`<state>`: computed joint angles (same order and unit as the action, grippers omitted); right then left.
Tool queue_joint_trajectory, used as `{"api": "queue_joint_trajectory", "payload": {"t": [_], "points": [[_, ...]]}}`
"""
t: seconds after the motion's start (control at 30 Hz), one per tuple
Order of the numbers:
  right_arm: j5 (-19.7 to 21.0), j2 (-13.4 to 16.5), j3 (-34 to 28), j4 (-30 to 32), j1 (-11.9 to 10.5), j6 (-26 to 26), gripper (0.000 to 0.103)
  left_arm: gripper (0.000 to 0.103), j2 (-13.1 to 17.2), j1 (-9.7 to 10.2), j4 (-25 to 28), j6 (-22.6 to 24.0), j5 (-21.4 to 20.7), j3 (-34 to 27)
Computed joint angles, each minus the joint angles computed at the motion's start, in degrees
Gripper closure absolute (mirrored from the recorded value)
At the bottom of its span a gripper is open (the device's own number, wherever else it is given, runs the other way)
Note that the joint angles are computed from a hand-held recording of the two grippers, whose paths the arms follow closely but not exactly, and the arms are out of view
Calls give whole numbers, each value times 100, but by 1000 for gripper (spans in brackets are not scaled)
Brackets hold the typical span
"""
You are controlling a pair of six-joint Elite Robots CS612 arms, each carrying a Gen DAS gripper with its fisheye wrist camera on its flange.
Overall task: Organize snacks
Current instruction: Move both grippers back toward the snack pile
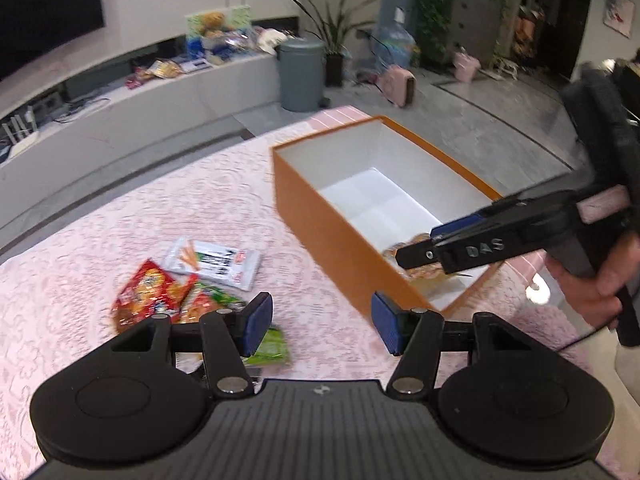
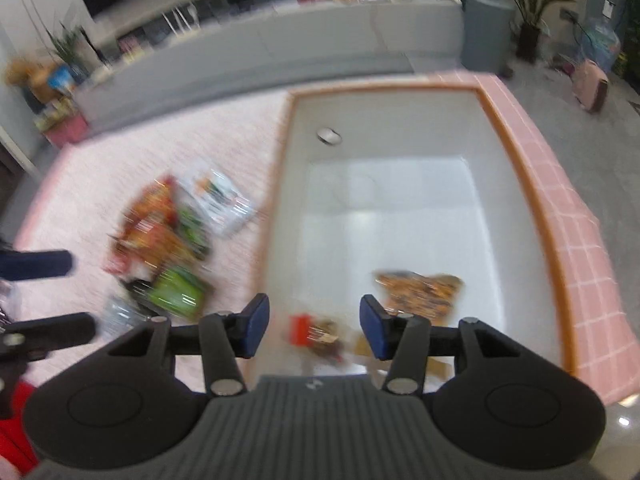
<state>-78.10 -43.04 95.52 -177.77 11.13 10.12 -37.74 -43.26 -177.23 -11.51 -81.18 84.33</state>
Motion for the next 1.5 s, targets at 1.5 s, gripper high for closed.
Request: {"api": "queue_joint_trajectory", "payload": {"t": [1.5], "points": [[-875, 1096, -729, -1155, 1007, -345, 42, 33, 289, 463, -379, -2071, 201, 768]]}}
